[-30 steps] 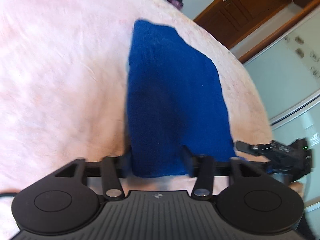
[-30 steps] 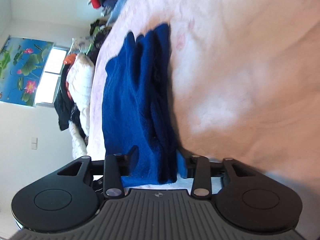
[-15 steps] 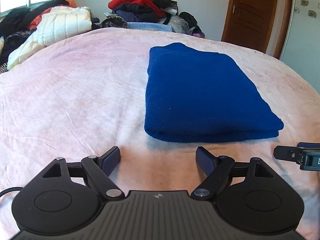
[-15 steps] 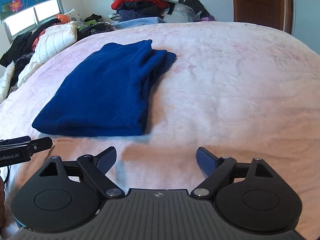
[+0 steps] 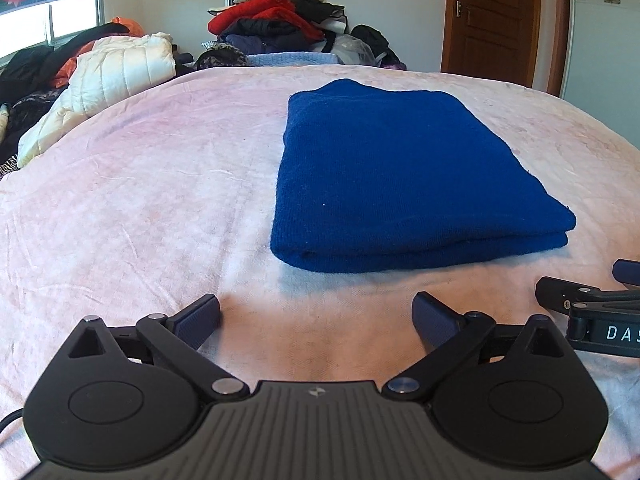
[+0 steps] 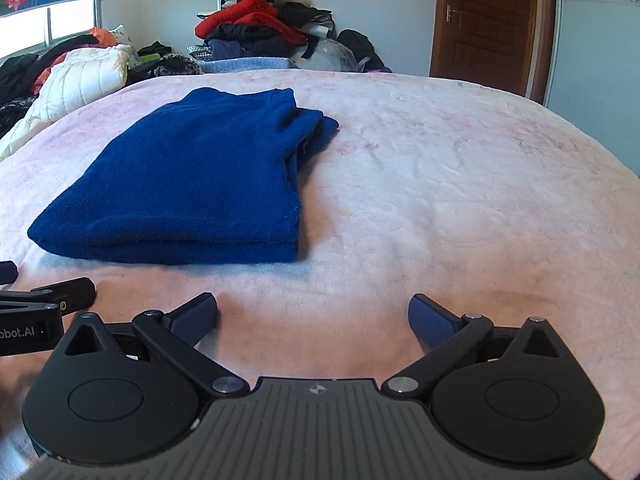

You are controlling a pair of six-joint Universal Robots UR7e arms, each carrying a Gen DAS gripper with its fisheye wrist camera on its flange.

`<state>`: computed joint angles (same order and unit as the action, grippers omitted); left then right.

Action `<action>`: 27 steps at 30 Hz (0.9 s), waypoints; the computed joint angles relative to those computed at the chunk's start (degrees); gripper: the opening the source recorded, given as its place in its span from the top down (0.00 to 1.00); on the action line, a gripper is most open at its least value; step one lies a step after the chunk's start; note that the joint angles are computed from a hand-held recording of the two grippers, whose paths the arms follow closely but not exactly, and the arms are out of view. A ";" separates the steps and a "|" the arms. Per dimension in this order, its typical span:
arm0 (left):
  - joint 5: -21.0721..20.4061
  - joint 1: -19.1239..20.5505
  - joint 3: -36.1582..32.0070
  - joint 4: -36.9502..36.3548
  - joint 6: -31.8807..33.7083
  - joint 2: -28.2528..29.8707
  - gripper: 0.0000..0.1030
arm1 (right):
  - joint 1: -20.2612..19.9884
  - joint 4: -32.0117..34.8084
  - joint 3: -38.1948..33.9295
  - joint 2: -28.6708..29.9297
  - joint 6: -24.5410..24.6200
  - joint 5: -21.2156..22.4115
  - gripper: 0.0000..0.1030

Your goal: Fold small clothes

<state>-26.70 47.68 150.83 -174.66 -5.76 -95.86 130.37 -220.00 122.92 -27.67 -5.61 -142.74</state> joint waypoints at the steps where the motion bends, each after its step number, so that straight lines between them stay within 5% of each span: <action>1: 0.00 0.00 0.00 0.00 0.00 0.00 0.00 | -0.05 -0.04 -0.06 0.02 -0.12 0.04 0.00; 27: -0.01 0.03 -0.07 0.04 0.00 0.04 0.00 | 0.48 -0.07 0.14 0.21 0.57 -0.20 0.00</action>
<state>-26.71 47.71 150.76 -174.62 -5.76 -95.82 130.85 -220.07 123.07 -27.46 -5.04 -142.94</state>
